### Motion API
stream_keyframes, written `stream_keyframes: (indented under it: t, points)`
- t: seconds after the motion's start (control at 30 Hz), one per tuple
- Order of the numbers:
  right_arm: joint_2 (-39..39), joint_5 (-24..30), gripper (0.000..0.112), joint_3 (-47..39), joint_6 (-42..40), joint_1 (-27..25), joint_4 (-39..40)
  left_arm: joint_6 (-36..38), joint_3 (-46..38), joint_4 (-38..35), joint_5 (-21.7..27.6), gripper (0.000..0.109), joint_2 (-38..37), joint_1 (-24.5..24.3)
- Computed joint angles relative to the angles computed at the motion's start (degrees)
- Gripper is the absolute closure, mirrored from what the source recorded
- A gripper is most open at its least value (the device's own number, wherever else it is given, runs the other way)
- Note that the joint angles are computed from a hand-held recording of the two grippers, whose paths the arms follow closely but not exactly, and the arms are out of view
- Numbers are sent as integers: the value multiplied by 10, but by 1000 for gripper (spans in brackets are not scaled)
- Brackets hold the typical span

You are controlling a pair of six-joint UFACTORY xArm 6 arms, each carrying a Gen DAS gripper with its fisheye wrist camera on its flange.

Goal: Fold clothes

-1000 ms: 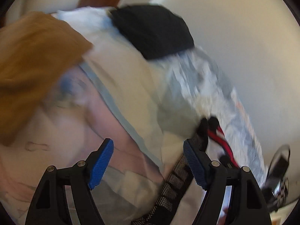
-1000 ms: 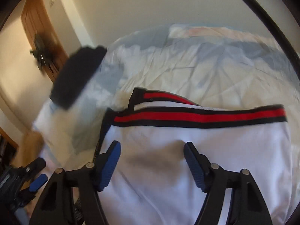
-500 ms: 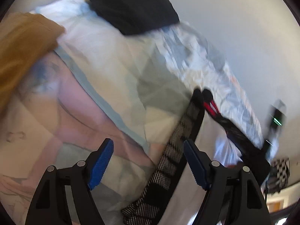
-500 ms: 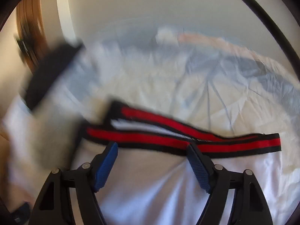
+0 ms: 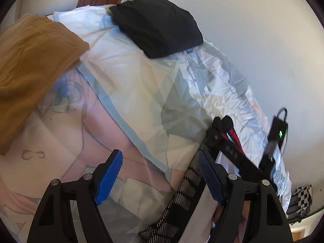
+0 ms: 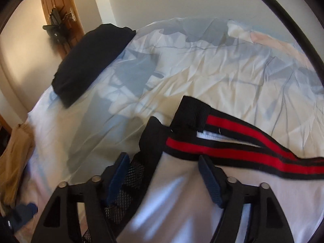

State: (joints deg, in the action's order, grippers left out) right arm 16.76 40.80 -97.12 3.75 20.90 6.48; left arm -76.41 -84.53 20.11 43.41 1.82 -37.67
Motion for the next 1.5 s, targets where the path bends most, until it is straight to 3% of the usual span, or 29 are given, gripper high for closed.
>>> stream_keyframes:
  t: [0.03, 0.1, 0.13, 0.2, 0.27, 0.33, 0.43, 0.63, 0.7, 0.83, 0.9, 0.97, 1.03, 1.13, 1.3, 1.4, 1.47, 1.5]
  points:
    - [9, 7, 19, -13, -1, 5, -6, 2, -1, 0, 0, 32, 2, 0]
    - [9, 6, 21, -17, 3, 12, -29, 2, 3, 4, -3, 32, 1, -2]
    - [-7, -24, 29, 3, -5, 10, -14, 5, 3, 3, -4, 32, 1, -2]
    - [-72, -123, 27, 87, -37, -3, 73, 11, 7, 0, -13, 32, 0, 0]
    - [-121, -166, 9, 145, -21, -29, 97, 42, 2, -26, -19, 32, 7, 1]
    - [-159, -162, 12, 188, 45, -68, 51, 77, -9, -55, -20, 31, 20, 0]
    - [-194, -139, 20, 238, 62, -122, 31, 109, -21, -76, -13, 32, 38, -10]
    - [-187, -96, 31, 248, 113, -178, -29, 146, -47, -83, 20, 31, 67, -22]
    - [-195, -94, 32, 252, 85, -188, 15, 147, -43, -86, 18, 32, 66, -19]
    - [-222, -117, 31, 257, -88, -211, 179, 147, -45, -80, 20, 31, 68, -18]
    - [-195, -33, 27, 208, -165, -246, 270, 147, -48, -77, 22, 31, 70, -19]
    - [-166, 22, 33, 170, -200, -263, 264, 145, -51, -72, 23, 31, 72, -21]
    - [-162, 19, 37, 171, -241, -258, 235, 146, -53, -69, 23, 31, 75, -23]
    - [-159, 18, 39, 176, -292, -254, 265, 148, -54, -66, 22, 31, 76, -23]
    - [-139, 16, 41, 165, -269, -250, 253, 149, -57, -62, 26, 31, 78, -24]
    - [-132, 26, 57, 155, -278, -253, 271, 152, -61, -61, 29, 31, 81, -25]
    - [-130, 30, 75, 149, -283, -253, 275, 150, -60, -62, 27, 31, 82, -24]
    - [-128, 30, 78, 146, -280, -251, 267, 150, -60, -63, 26, 31, 82, -24]
